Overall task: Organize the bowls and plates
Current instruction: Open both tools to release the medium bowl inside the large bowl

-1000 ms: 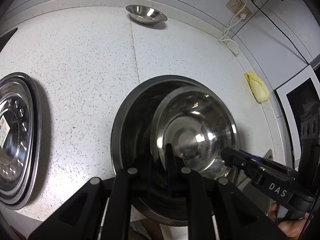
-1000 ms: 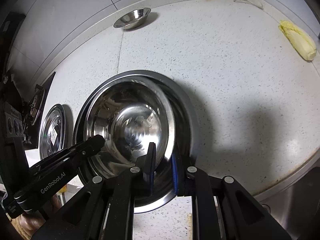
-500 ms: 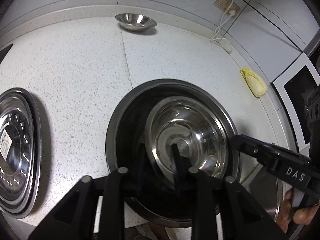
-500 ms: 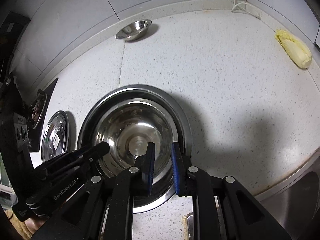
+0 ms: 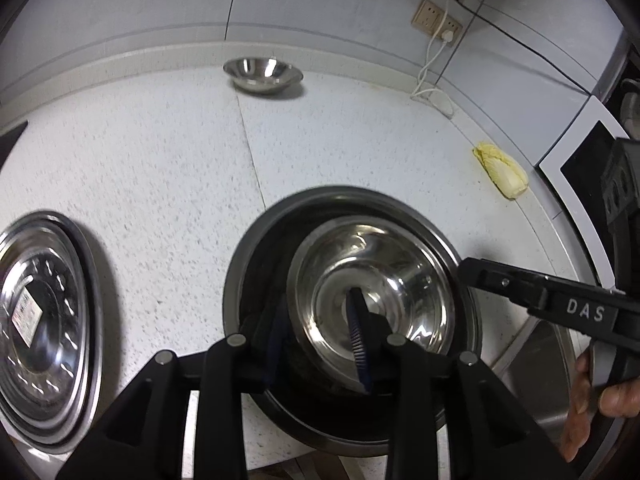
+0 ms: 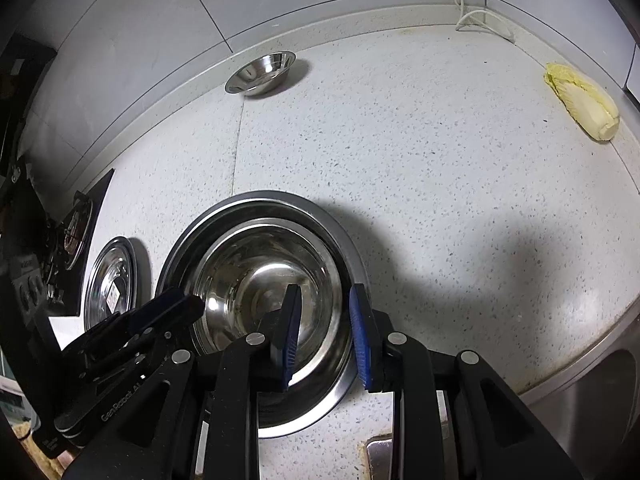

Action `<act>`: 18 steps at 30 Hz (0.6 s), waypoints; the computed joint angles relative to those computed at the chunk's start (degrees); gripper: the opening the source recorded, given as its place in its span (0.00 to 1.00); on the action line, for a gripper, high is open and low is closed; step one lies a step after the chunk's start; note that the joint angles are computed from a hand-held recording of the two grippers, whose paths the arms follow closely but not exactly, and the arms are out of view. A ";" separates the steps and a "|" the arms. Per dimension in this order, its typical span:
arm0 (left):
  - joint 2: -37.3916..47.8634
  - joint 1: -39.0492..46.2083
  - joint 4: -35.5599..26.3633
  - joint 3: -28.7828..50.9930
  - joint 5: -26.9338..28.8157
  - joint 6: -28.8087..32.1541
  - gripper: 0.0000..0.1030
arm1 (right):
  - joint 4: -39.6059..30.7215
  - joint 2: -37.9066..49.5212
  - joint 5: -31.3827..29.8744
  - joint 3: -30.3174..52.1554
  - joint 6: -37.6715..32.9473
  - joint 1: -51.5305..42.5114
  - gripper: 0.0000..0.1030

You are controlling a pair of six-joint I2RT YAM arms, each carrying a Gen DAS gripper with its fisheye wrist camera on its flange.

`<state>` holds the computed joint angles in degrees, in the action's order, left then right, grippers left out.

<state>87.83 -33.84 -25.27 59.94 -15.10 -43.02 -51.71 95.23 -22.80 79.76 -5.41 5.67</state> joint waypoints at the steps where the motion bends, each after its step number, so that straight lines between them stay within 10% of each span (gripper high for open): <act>1: -0.27 -0.07 0.02 -0.06 -0.30 0.29 0.29 | -0.04 0.14 -0.13 0.30 0.04 0.05 0.21; 18: -1.75 -0.34 -0.29 0.88 -2.62 3.78 0.29 | -0.58 2.33 -0.88 6.03 0.75 1.98 0.21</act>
<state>86.08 -34.18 -25.56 60.83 -17.72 -39.24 -52.29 97.56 -23.68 85.78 -4.66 7.65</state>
